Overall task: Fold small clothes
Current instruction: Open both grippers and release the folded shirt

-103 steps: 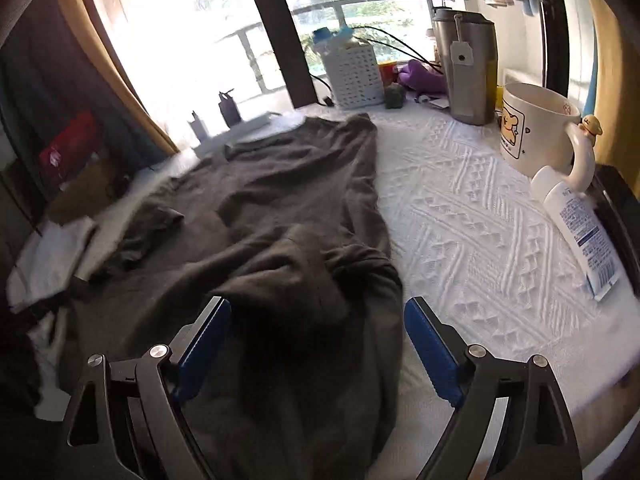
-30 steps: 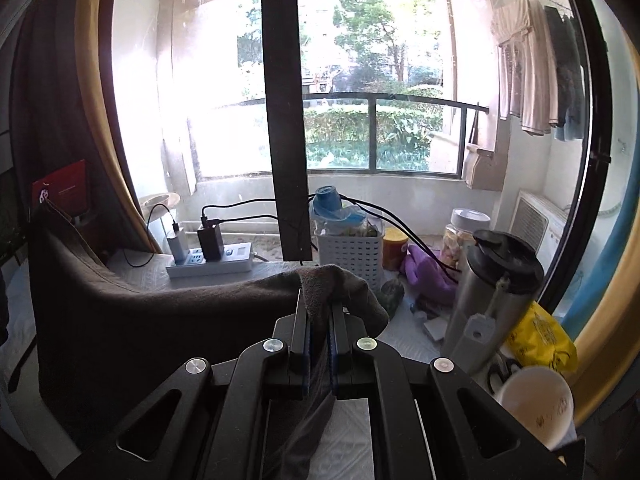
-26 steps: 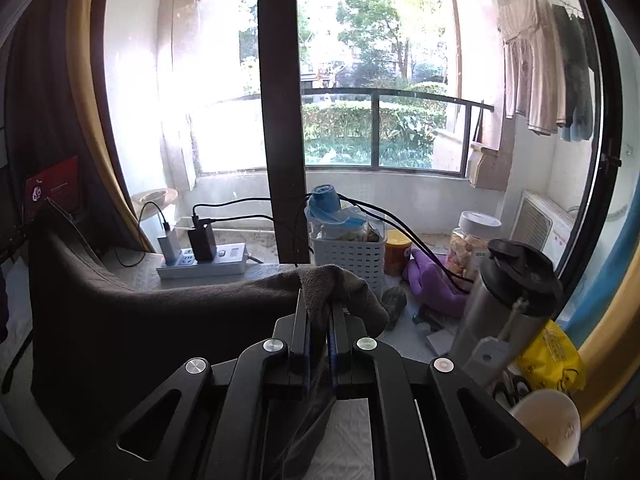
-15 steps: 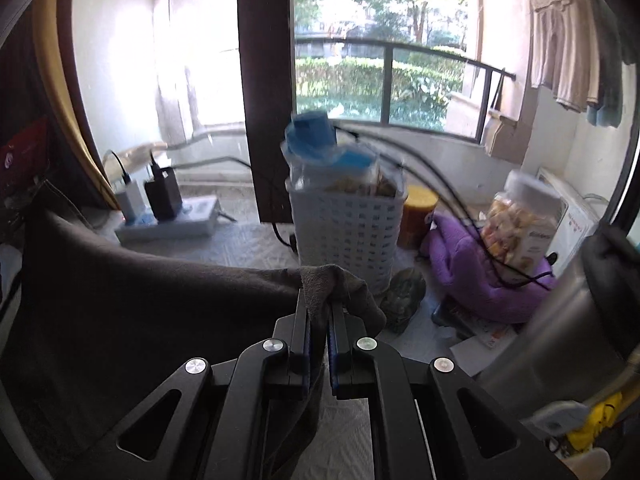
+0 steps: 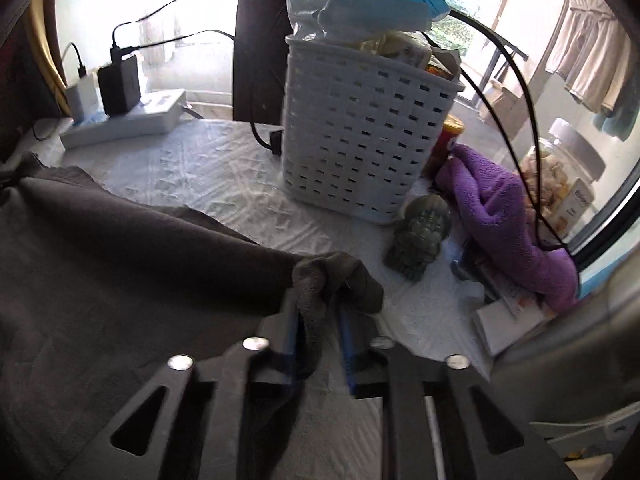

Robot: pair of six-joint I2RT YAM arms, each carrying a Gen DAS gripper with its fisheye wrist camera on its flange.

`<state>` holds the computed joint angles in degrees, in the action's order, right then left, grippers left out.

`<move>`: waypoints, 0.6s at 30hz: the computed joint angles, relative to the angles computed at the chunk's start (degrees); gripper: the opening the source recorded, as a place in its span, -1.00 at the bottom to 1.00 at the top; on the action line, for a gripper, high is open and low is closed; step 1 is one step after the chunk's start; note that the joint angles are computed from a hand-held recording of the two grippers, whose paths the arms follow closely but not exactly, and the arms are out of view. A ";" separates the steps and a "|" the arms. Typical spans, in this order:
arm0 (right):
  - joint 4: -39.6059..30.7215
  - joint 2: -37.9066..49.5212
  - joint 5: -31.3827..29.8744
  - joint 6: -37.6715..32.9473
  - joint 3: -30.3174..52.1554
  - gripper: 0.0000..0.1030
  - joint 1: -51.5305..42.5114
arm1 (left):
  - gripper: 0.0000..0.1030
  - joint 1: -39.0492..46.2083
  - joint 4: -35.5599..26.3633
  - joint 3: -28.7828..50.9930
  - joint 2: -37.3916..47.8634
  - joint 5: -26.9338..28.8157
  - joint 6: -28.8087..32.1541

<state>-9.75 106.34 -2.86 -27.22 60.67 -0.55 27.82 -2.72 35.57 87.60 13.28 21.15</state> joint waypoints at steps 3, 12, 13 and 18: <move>-0.45 -2.37 0.09 0.29 -1.53 0.49 -0.33 | 0.12 3.74 -1.79 0.62 -1.16 3.03 -0.84; -4.44 -19.65 -2.96 -1.83 -11.31 0.50 -3.24 | 0.47 16.91 -16.48 -5.96 -19.33 15.42 9.10; -5.57 -22.69 -3.86 -2.05 -12.75 0.50 -4.11 | 0.47 18.33 -18.79 -6.74 -21.37 16.68 10.53; -12.56 -36.43 -9.40 -3.33 -18.68 0.50 -9.47 | 0.48 28.67 -32.12 -10.54 -29.39 22.95 23.18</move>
<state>-22.30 69.91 -12.26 -30.55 41.99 -10.02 56.49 -34.83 25.03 58.21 36.23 44.33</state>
